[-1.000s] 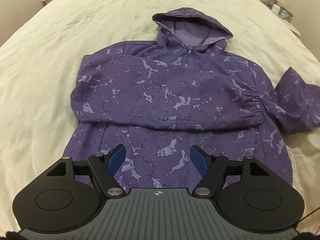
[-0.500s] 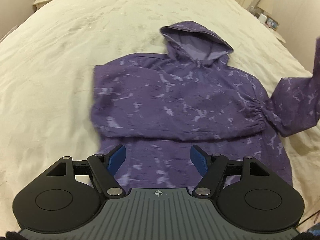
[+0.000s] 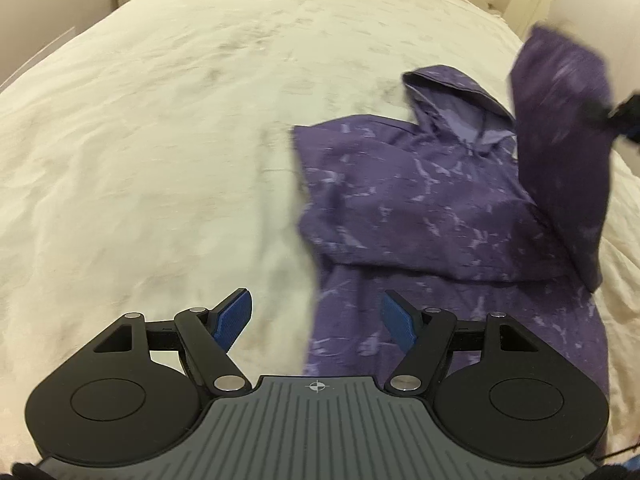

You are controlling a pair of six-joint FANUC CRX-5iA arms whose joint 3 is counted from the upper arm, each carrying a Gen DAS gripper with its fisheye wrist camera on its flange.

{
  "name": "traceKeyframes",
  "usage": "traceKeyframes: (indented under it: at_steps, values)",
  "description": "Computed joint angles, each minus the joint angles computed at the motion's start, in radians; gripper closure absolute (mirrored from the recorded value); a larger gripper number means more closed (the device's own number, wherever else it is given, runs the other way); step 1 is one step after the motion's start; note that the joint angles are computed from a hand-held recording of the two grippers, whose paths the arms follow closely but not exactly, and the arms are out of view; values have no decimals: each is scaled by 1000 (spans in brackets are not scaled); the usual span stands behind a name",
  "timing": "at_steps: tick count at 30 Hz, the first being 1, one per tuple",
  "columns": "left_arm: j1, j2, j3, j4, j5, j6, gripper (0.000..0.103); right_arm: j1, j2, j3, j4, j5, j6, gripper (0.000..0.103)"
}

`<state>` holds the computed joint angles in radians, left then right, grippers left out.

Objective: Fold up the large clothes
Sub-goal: 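Grasp the other sleeve cuff with the right tool and fold it across the body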

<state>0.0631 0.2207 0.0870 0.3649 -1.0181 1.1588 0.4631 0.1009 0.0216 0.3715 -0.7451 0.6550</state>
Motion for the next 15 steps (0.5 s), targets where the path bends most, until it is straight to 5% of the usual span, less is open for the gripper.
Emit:
traceKeyframes:
  at_steps: [6,9,12,15]
  values:
    - [38,4,1,19,-15,9,33,71,91,22,-19,-39,7,82]
    - [48,16,8,41,-23,6,33,91,116,43,-53,-66,41,70]
    - [44,34,25,58,-31,3,33,106,104,25,-99,-52,63,44]
    - [32,53,37,84,-28,-10,33,113,78,-9,-111,-43,62,42]
